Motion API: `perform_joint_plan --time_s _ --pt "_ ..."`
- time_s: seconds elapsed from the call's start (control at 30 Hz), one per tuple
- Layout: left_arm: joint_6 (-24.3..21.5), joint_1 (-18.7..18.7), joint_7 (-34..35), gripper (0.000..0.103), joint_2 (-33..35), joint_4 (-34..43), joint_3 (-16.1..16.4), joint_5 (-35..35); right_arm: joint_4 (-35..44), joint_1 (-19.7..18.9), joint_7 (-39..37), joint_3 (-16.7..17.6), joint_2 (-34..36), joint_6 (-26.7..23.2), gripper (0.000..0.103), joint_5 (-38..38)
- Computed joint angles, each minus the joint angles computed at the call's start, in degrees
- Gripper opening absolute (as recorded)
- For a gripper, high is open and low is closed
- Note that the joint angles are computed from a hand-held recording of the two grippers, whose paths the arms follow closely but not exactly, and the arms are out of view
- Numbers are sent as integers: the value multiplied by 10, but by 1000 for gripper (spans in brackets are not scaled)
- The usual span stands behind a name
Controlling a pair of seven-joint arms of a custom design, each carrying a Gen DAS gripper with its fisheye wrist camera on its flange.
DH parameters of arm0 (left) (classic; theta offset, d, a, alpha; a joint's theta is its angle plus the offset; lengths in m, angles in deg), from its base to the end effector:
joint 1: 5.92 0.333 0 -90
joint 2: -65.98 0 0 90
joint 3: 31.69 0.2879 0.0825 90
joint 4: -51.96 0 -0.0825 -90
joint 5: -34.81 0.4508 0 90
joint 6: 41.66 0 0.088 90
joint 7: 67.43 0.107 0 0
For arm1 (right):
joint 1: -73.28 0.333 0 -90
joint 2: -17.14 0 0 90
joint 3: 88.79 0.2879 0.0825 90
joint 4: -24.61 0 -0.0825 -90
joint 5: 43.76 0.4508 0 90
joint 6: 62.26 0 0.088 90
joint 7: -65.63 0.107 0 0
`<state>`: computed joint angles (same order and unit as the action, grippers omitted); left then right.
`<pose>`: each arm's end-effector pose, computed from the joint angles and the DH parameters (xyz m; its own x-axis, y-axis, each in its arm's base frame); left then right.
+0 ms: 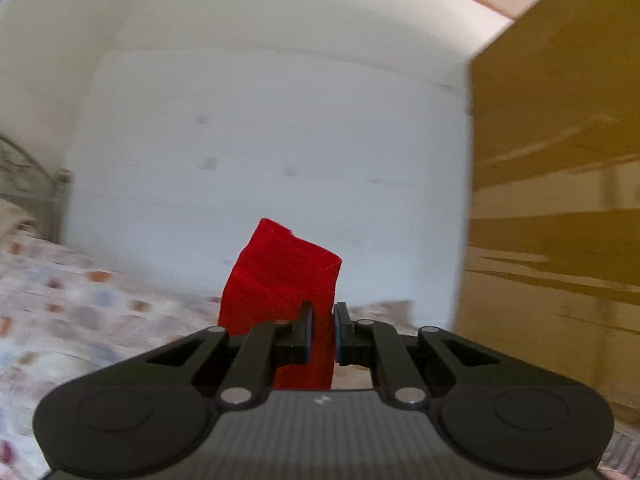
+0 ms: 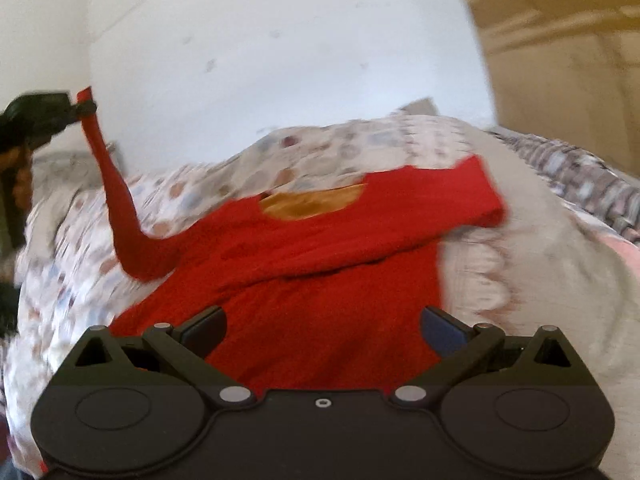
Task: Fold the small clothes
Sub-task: 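Lift the sleeve with the left gripper and fold it across the body, then open the left gripper and withdraw it from the folded sleeve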
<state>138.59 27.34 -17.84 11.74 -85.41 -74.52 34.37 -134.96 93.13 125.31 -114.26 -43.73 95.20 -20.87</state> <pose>0.4327 -0.1919 0.6782 0.1014 -0.9866 0.1280 -0.0102 -0.1297 -0.9915 0.4028 -0.0517 0.5355 0.3161 -0.8943 -0.3166 -0.5234 0.1139 -0.8444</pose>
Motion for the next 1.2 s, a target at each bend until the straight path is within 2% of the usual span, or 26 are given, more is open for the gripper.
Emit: perform_joint_plan --time_s 0.1,0.2,0.43,0.5,0.57,0.67,0.7,0.73,0.77,0.83,0.9,0.97,1.07,1.2 --pt "26 -6 2 9 50 27 -29 -1 2 -30 9 3 4 14 103 -10" --pt "35 -18 12 9 95 43 -56 -5 6 -48 1 -12 0 4 103 -20" --pt "29 -75 37 9 194 45 -79 -1 -1 -96 -9 -13 -10 -3 103 -38" --pt "27 -101 42 10 223 45 -68 0 -4 -105 0 -10 -8 2 103 -38" --pt "2 -135 53 11 246 48 -47 8 -9 -113 9 -8 -13 0 103 -38" --pt "-53 -234 83 15 262 43 30 12 -13 -114 11 -7 -14 0 103 -41" --pt "-63 -257 93 18 269 44 48 15 -14 -113 12 -6 -14 1 103 -42" --pt "-73 -279 104 30 276 44 66 17 -15 -112 13 -5 -13 2 103 -42" --pt "-80 -304 113 54 274 39 87 16 -16 -109 14 -5 -14 3 103 -42" --pt "-96 -329 105 81 258 27 105 19 -18 -107 18 -3 -16 3 103 -41" --pt "-98 -357 103 84 246 14 131 19 -19 -104 21 0 -15 3 103 -42" --pt "-125 -388 112 91 238 13 165 12 -18 -100 24 4 -11 1 103 -45" --pt "-167 -360 67 100 194 -2 153 37 -12 -90 19 8 -4 -7 103 -51" --pt "-250 -331 34 102 138 -17 149 85 -1 -71 3 12 11 -10 103 -56"
